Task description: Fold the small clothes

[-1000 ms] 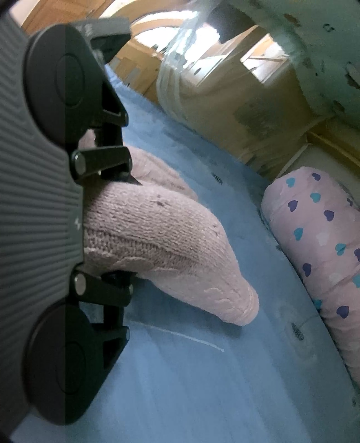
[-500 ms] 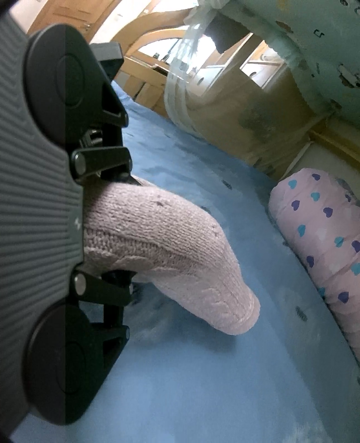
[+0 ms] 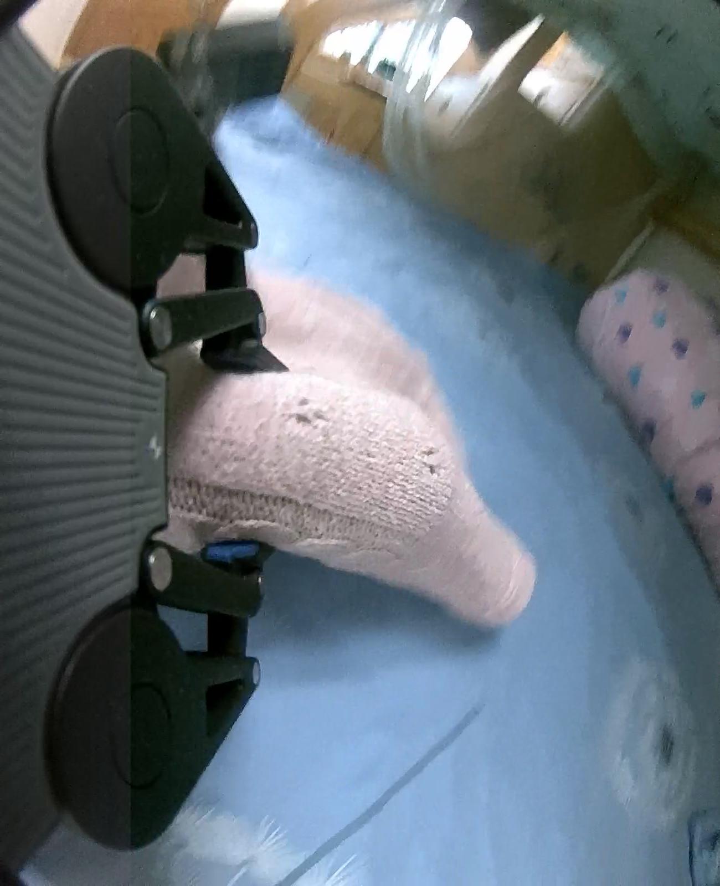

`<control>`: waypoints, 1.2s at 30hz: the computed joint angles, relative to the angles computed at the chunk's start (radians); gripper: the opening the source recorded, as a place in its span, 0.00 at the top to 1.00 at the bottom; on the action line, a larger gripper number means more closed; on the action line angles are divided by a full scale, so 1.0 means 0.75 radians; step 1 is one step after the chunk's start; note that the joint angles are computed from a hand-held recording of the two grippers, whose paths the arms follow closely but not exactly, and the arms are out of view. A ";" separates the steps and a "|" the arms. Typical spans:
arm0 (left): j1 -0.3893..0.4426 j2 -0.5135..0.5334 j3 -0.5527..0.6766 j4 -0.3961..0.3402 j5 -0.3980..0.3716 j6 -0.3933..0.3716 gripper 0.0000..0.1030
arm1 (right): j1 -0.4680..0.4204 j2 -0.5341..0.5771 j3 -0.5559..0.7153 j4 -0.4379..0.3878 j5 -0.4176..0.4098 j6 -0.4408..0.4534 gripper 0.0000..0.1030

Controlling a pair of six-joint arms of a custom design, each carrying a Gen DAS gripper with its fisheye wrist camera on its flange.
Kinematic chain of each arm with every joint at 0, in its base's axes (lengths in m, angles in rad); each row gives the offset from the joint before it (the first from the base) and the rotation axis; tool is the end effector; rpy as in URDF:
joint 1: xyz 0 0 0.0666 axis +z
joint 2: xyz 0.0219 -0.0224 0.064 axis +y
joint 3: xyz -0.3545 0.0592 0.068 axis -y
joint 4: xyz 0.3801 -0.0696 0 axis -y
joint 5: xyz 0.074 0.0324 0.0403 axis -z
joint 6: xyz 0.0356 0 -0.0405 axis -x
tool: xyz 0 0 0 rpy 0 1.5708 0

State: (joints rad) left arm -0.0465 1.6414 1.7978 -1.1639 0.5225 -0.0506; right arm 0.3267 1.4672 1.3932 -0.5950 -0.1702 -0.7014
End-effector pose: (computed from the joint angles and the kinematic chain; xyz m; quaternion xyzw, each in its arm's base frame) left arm 0.5446 -0.0435 0.4499 0.1167 0.9234 -0.2476 0.2690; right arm 0.4882 0.1714 0.3943 0.1306 0.8880 0.2801 0.3405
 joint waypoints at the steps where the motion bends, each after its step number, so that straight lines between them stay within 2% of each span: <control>1: -0.013 -0.021 -0.018 0.034 -0.037 0.002 0.40 | 0.019 0.001 -0.007 -0.020 0.064 0.015 0.39; 2: -0.024 -0.040 -0.036 0.066 -0.069 -0.002 0.40 | 0.040 -0.013 -0.035 -0.001 0.127 0.021 0.38; 5: -0.052 -0.063 -0.056 0.161 -0.131 -0.002 0.38 | 0.069 -0.047 -0.069 0.020 0.207 0.016 0.37; 8: -0.068 -0.055 -0.072 0.265 -0.175 0.056 0.36 | 0.095 -0.075 -0.069 0.012 0.317 0.025 0.37; 14: -0.095 0.022 -0.051 0.384 -0.145 0.213 0.36 | 0.117 -0.141 -0.141 0.179 0.548 0.082 0.38; 15: -0.098 0.026 -0.058 0.405 -0.152 0.235 0.38 | 0.111 -0.134 -0.141 0.195 0.562 0.072 0.38; 16: -0.099 0.031 -0.061 0.418 -0.147 0.248 0.57 | 0.102 -0.106 -0.121 0.210 0.568 0.056 0.38; 17: -0.103 0.039 -0.057 0.418 -0.149 0.251 0.66 | 0.089 -0.080 -0.107 0.224 0.574 0.030 0.39; 18: -0.101 0.034 -0.065 0.424 -0.151 0.251 0.69 | 0.080 -0.064 -0.102 0.226 0.577 0.006 0.42; 19: -0.095 0.017 -0.083 0.443 -0.153 0.243 0.73 | 0.070 -0.046 -0.099 0.232 0.566 -0.010 0.56; 20: -0.087 -0.004 -0.101 0.465 -0.163 0.228 0.73 | 0.059 -0.021 -0.089 0.234 0.519 -0.017 0.66; 21: -0.081 -0.016 -0.109 0.475 -0.180 0.217 0.73 | 0.054 -0.002 -0.080 0.239 0.474 -0.035 0.66; 23: -0.062 -0.017 -0.107 0.466 -0.216 0.200 0.73 | 0.073 0.009 -0.094 0.284 0.453 -0.047 0.66; 25: -0.041 0.034 -0.055 0.399 -0.219 0.193 0.73 | 0.108 0.017 -0.095 0.327 0.455 0.042 0.66; 27: -0.028 0.079 -0.018 0.360 -0.188 0.187 0.72 | 0.138 0.053 -0.052 0.308 0.499 0.105 0.66; 30: -0.029 0.068 -0.025 0.373 -0.189 0.179 0.69 | 0.175 0.100 0.001 0.255 0.612 0.173 0.66; 33: -0.028 0.034 -0.031 0.342 -0.179 0.143 0.59 | 0.188 0.090 0.000 0.240 0.665 0.196 0.65; 35: -0.026 0.000 -0.041 0.305 -0.190 0.095 0.45 | 0.195 0.052 -0.028 0.238 0.684 0.180 0.65; 36: -0.025 -0.020 -0.042 0.270 -0.198 0.049 0.42 | 0.200 0.028 -0.048 0.237 0.691 0.172 0.65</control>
State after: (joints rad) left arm -0.0652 1.6262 1.7665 -0.9616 0.3741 -0.0137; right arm 0.4765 1.4878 1.3575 -0.4170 0.3482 -0.5722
